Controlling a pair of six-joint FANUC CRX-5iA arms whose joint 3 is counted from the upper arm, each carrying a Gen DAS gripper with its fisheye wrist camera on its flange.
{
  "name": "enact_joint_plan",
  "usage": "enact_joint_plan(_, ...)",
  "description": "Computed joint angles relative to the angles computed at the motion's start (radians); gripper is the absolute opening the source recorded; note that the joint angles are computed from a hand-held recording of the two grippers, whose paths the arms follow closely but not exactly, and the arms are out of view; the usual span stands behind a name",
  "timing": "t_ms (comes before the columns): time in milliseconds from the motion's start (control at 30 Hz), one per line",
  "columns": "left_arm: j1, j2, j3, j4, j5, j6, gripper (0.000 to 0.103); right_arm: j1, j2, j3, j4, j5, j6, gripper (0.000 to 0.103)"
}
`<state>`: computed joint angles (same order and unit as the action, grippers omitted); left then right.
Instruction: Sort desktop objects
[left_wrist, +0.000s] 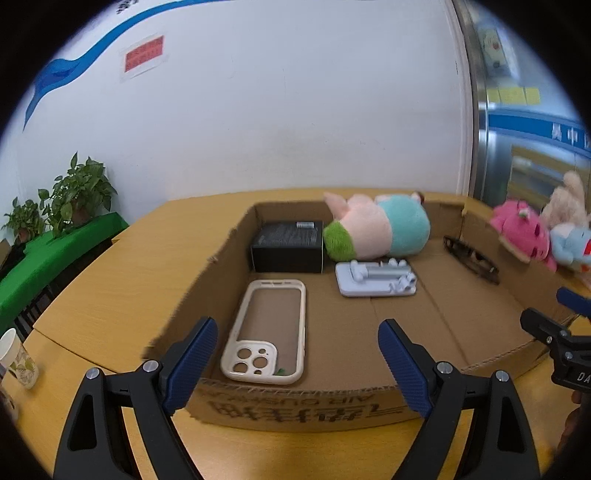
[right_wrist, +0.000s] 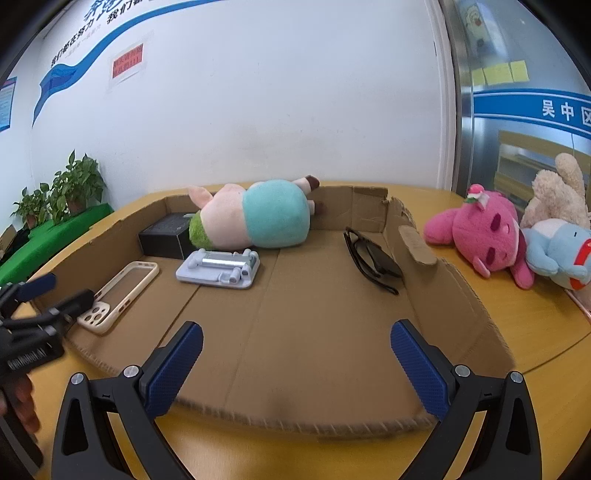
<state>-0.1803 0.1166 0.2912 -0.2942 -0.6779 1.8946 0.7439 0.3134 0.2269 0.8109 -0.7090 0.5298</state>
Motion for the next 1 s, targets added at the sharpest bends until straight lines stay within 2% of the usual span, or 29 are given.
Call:
enact_joint_plan(33, 0.031, -0.051, -0.061, 0.056, 0.056, -0.026, 0.089, 0.0, -0.033, -0.055, 0.072, 0.027, -0.061, 0.103)
enact_joint_plan(67, 0.053, -0.077, -0.083, 0.09, 0.06, -0.053, 0.089, -0.01, -0.08, -0.13, 0.173, 0.055, -0.143, 0.103)
enact_joint_plan(100, 0.074, -0.09, -0.084, 0.111, 0.026, -0.08, 0.089, -0.021, -0.123, -0.194, 0.265, 0.07, -0.217, 0.103)
enact_joint_plan(133, 0.093, -0.084, -0.058, 0.111, -0.042, -0.094, 0.089, -0.031, -0.165, -0.245, 0.329, 0.069, -0.266, 0.103)
enact_joint_plan(167, 0.105, -0.067, -0.019, 0.097, -0.115, -0.096, 0.089, -0.039, -0.199, -0.272, 0.341, 0.046, -0.272, 0.103)
enact_joint_plan(233, 0.125, -0.038, 0.032, 0.047, -0.239, -0.093, 0.089, -0.053, -0.231, -0.26, 0.225, -0.012, -0.167, 0.103)
enact_joint_plan(300, 0.164, -0.032, 0.018, 0.052, -0.282, -0.124, 0.089, -0.077, -0.223, -0.18, 0.003, -0.141, 0.032, 0.103)
enact_joint_plan(400, 0.236, 0.0, 0.007, 0.13, -0.343, -0.177, 0.089, -0.149, -0.17, -0.046, -0.244, -0.333, 0.175, 0.103)
enact_joint_plan(467, 0.266, 0.02, 0.006, 0.161, -0.387, -0.184, 0.089, -0.195, -0.144, -0.012, -0.323, -0.403, 0.202, 0.103)
enact_joint_plan(567, 0.289, 0.062, 0.038, 0.153, -0.458, -0.138, 0.089, -0.241, -0.108, 0.013, -0.375, -0.468, 0.229, 0.103)
enact_joint_plan(600, 0.3, 0.067, 0.036, 0.173, -0.463, -0.141, 0.09, -0.25, -0.098, 0.019, -0.392, -0.481, 0.232, 0.103)
enact_joint_plan(633, 0.313, 0.06, 0.02, 0.201, -0.444, -0.155, 0.09, -0.265, -0.113, -0.001, -0.411, -0.446, 0.225, 0.103)
enact_joint_plan(733, 0.317, 0.059, 0.006, 0.211, -0.413, -0.184, 0.091, -0.274, -0.104, 0.01, -0.392, -0.462, 0.209, 0.103)
enact_joint_plan(767, 0.318, 0.057, -0.002, 0.213, -0.396, -0.191, 0.094, -0.275, -0.106, 0.005, -0.389, -0.453, 0.209, 0.103)
enact_joint_plan(800, 0.317, 0.054, -0.012, 0.211, -0.379, -0.198, 0.103, -0.276, -0.11, -0.003, -0.382, -0.438, 0.21, 0.103)
enact_joint_plan(867, 0.319, 0.046, -0.038, 0.22, -0.342, -0.206, 0.103, -0.272, -0.116, -0.018, -0.368, -0.413, 0.208, 0.103)
enact_joint_plan(1000, 0.31, 0.037, -0.045, 0.214, -0.341, -0.196, 0.103, -0.28, -0.129, -0.035, -0.379, -0.392, 0.234, 0.103)
